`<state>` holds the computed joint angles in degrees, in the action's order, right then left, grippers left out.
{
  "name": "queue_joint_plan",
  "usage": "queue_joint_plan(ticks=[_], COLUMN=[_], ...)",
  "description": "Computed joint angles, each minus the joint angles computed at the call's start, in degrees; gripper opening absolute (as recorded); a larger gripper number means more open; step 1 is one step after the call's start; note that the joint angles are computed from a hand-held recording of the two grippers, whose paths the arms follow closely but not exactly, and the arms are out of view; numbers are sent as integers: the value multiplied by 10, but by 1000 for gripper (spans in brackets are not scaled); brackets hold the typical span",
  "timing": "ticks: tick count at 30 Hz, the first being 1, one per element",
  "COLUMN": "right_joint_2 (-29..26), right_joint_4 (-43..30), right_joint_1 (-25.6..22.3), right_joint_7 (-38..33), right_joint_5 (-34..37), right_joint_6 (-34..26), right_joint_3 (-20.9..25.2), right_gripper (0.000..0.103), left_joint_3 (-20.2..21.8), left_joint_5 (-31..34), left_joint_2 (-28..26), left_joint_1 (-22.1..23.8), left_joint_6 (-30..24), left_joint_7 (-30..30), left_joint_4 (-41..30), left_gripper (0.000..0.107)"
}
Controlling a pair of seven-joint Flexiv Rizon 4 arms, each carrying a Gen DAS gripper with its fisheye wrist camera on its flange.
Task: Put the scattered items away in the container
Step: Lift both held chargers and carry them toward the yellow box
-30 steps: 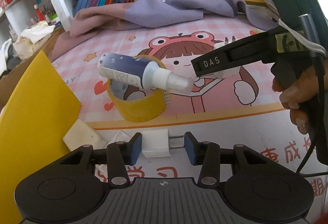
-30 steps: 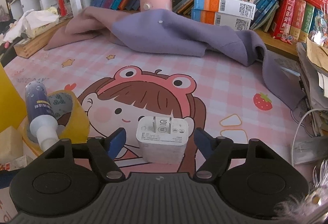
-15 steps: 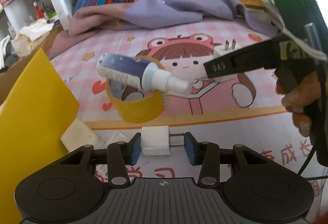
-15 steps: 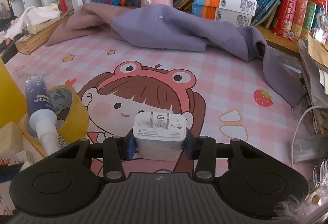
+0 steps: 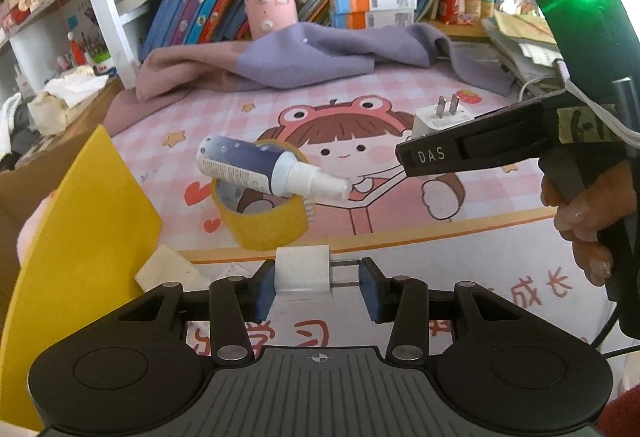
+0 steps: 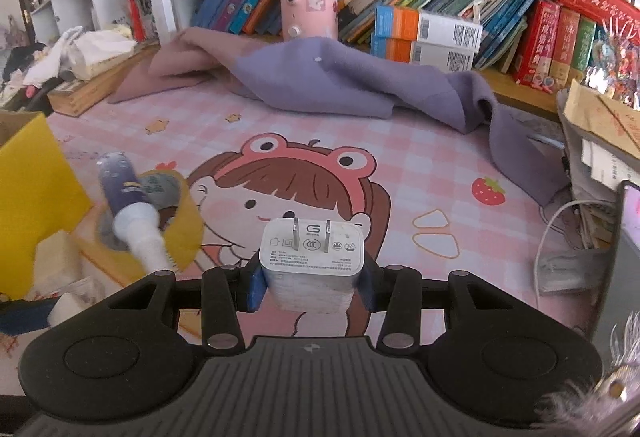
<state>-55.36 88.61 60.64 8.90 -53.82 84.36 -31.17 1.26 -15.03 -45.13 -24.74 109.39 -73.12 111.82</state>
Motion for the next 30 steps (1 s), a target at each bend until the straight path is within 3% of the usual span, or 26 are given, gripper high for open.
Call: queue_joint_plan(ticks=[6,15,30], right_joint_2=[19,39,88], right_joint_4=[44,89,94], right_joint_1=[54,118,126], right_joint_7=[33,50,110], right_joint_5=[-16,-6,-73], right_joint_6=[27,19,-95], right_joint_3=[-56,-95,-25], right_gripper=[42,42,42], left_joint_3=[-26,-57,-112], left_joint_5=[26,68,179], left_joint_2=[17,37,64], left_joint_1=[25,65,165], left_joint_6=[31,76,129], left_joint_7=[-4,-6,-29], left_joint_4=[32,71,132], left_gripper=[42,42,42])
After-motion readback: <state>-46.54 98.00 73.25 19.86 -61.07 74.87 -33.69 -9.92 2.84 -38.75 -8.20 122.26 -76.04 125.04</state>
